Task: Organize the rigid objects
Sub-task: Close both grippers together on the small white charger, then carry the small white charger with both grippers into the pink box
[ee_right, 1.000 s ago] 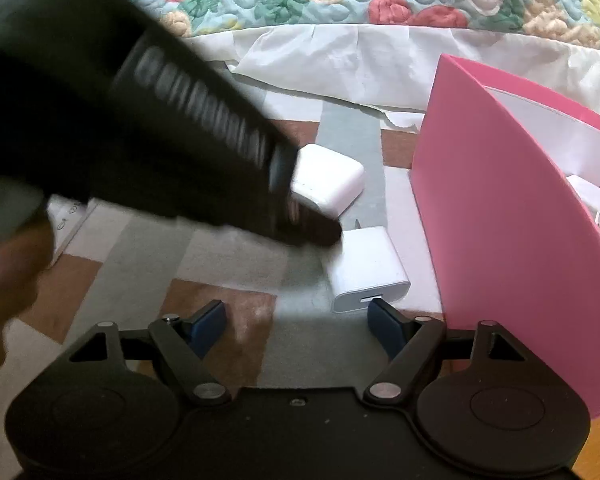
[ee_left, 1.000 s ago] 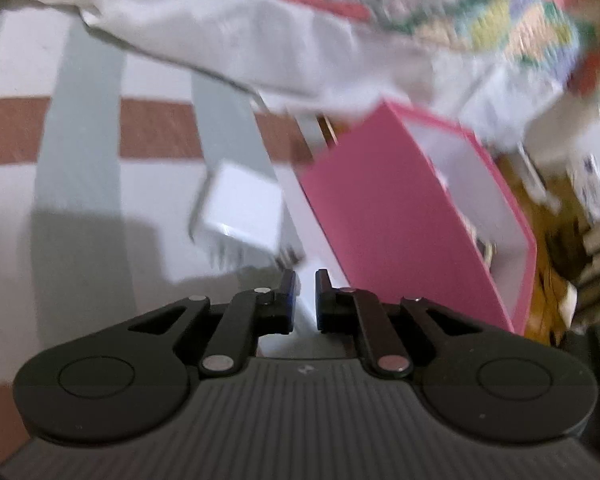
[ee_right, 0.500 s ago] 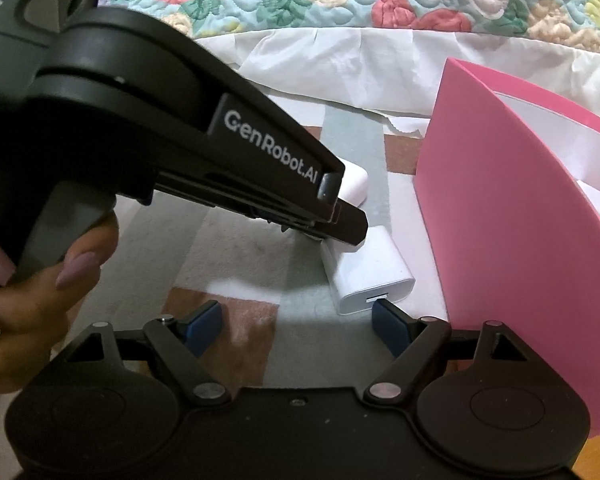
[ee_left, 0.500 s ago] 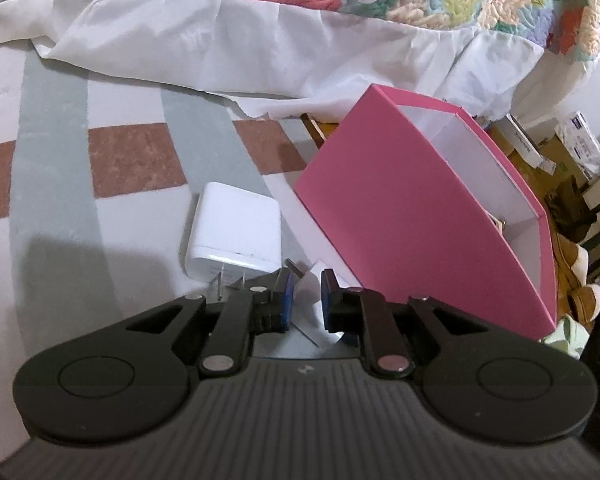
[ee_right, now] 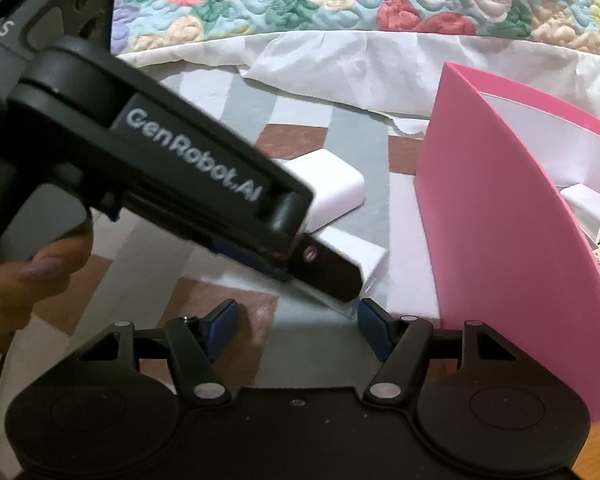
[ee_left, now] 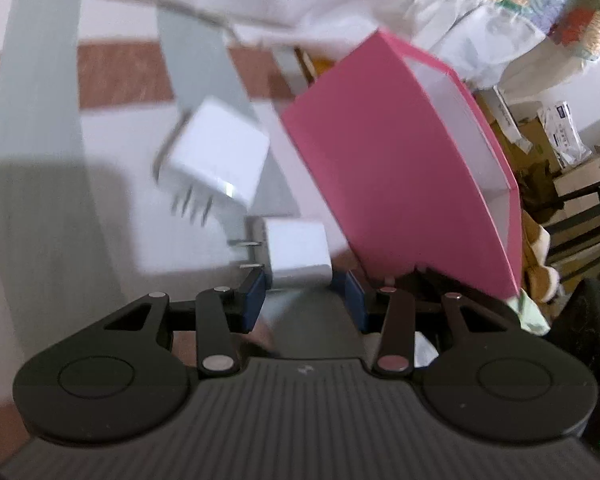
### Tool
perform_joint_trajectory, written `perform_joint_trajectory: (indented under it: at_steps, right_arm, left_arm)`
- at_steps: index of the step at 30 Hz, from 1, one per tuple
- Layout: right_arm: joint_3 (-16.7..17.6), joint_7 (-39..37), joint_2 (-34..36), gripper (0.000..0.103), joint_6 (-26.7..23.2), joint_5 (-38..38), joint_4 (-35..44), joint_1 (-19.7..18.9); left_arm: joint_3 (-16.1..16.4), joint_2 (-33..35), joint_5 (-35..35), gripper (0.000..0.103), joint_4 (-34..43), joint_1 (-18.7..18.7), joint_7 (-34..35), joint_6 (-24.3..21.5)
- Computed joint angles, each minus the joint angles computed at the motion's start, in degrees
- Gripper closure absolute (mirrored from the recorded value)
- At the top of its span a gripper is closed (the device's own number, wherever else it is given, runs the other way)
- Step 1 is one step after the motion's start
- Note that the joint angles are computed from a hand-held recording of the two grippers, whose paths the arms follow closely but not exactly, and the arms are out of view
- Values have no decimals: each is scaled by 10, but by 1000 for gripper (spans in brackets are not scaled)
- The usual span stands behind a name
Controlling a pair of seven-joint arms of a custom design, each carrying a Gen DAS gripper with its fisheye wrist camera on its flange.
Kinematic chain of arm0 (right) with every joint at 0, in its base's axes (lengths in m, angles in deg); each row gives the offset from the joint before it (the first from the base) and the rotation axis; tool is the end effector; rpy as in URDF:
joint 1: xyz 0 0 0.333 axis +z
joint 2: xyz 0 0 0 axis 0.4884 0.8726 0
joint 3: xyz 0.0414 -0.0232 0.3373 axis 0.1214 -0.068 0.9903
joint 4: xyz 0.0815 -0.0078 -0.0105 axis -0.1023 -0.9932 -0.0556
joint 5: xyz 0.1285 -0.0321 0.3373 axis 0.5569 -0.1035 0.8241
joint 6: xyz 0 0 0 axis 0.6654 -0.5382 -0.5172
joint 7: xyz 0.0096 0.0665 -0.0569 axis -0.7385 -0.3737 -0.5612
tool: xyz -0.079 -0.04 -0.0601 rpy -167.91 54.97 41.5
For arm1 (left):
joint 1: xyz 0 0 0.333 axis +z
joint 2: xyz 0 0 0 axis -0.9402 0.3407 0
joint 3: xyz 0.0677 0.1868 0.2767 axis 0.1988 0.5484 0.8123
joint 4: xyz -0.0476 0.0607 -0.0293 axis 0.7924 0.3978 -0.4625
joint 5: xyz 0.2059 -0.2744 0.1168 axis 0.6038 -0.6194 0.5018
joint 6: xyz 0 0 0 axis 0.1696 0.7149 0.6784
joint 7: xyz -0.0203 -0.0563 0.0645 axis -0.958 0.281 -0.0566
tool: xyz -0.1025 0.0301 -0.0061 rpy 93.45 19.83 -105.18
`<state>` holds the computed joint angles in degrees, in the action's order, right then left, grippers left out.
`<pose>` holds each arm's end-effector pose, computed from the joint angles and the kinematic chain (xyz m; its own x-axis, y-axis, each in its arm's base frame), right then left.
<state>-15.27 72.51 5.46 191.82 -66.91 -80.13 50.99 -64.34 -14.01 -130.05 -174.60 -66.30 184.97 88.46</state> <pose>0.5557 0.3173 0.5071 0.3905 -0.9178 -0.0722 -0.7438 -0.2683 -0.6123 0.6560 -0.0978 0.4568 -0.2324 -0.7480 0.6217 -0.9500 0.0376 -0.3099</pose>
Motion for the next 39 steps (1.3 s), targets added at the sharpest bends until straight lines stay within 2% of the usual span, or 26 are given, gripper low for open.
perform_joint_trajectory:
  at_steps: [3,5,7,9,12,14,15,17,20,21,27,32,35,39]
  right_arm:
    - [34,-80,-11,32,-15,71,-2,-26]
    - [41,-116,-16,33,-16,107,-4,-30]
    - [22,-93,-12,32,-21,85,2,-15]
    - [25,-102,4,31,-51,108,22,-20]
    - [25,-97,3,30,-17,125,8,-23]
    - [15,-77,5,36,-8,106,8,-13]
    - [10,-71,2,44,0,93,-2,-11]
    - [3,-55,-5,53,-3,66,-8,-5]
    - [14,-78,-6,53,-18,90,2,-21]
    - [13,-77,-3,53,-17,92,4,-21]
    - [17,-89,1,53,-20,98,8,-25]
    - [21,-114,-32,53,-14,123,-9,-30]
    - [17,-143,-58,54,-21,120,-15,-27]
    - [7,-172,-92,54,-4,111,-34,-21]
  left_arm:
    - [7,0,13,62,13,10,-37,-65]
    - [13,-11,14,62,4,13,-63,-77]
    - [20,-29,26,61,-16,6,-77,-51]
    - [28,-38,46,53,-29,-6,-114,-15]
    - [27,-45,33,54,-59,-11,-135,43]
    - [19,-49,10,56,-75,-6,-118,66]
    - [18,-48,4,57,-74,-5,-112,71]
    - [11,-47,-12,59,-76,-3,-96,70]
    - [11,-45,6,64,-74,-17,-109,71]
    - [10,-50,13,65,-83,-24,-104,89]
    - [14,-70,65,65,-103,-46,-123,121]
    - [15,-109,93,65,-115,-54,-122,121]
    - [15,-142,84,66,-133,-57,-105,125]
    - [16,-177,77,66,-146,-70,-89,140]
